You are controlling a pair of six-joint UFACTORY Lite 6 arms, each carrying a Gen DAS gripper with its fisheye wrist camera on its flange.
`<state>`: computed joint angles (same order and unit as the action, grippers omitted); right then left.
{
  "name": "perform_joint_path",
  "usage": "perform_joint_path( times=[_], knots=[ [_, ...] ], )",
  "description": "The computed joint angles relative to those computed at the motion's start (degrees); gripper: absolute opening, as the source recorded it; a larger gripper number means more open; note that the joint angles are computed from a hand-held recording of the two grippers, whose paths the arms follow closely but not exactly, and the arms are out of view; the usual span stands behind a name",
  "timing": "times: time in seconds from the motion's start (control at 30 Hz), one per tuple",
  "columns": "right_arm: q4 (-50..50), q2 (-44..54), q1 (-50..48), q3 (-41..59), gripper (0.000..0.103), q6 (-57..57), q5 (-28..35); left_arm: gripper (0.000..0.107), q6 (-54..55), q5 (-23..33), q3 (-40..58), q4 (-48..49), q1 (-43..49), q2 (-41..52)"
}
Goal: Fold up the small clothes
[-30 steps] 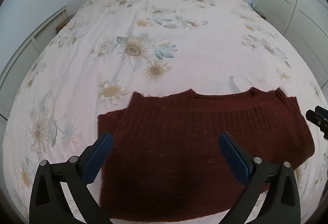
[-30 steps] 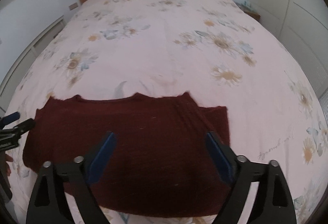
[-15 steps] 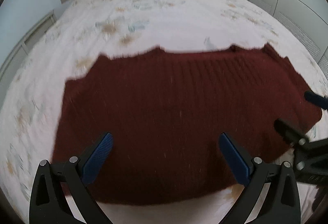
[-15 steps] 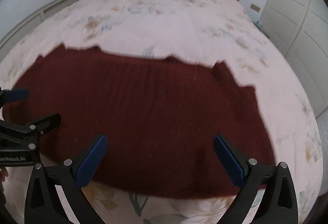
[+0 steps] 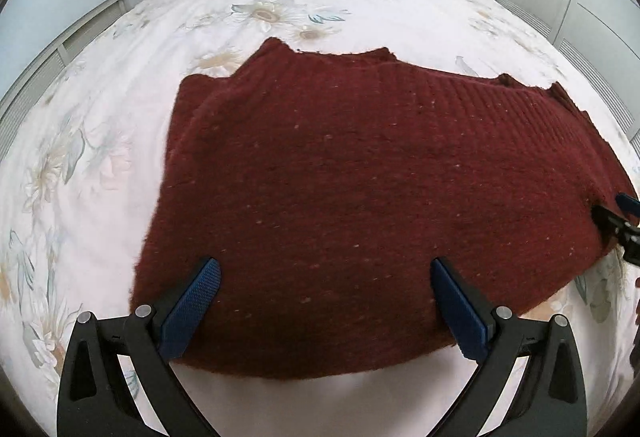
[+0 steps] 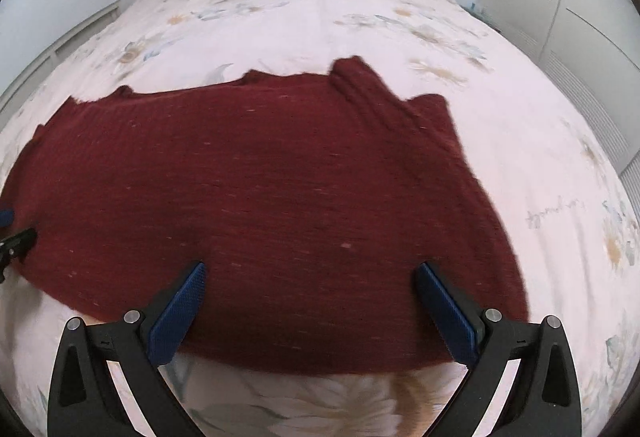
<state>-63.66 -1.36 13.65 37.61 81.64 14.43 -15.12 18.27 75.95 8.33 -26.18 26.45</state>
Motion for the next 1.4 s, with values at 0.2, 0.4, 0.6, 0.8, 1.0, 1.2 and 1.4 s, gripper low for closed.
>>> perform_joint_path(
  times=[0.2,0.4,0.6,0.8,1.0,1.2,1.4],
  knots=[
    [-6.02,-0.29,-2.82,-2.64,0.102,4.35,-2.92,0.102,0.15,-0.44,-0.25,-0.76,-0.05,0.64],
    [3.38,-0.97,-1.69,-1.18,0.102,-4.02,-1.46,0.102,7.16,4.14,5.51,-6.50,0.43,4.19],
    [23.91,-9.32,-0.25,-1.60,0.102,-24.26,3.43,0.102,19.97,16.98,14.51,-18.85,4.04,5.52],
    [30.93,-20.43,0.27,-5.18,0.102,-30.64,8.18,0.102,24.78,22.11,18.79,-23.93,11.00,2.53],
    [35.39,-30.14,-0.01,-10.13,0.102,-33.50,13.31,0.102,26.07,27.20,27.55,-27.95,16.86,11.71],
    [39.08,-38.26,-3.06,-15.67,0.102,-37.45,18.78,0.102,28.89,30.38,30.40,-32.73,19.18,18.70],
    [42.91,-41.82,-7.34,-18.36,0.102,-42.51,20.70,0.100,31.84,26.16,23.82,-34.45,18.48,15.28]
  ],
)
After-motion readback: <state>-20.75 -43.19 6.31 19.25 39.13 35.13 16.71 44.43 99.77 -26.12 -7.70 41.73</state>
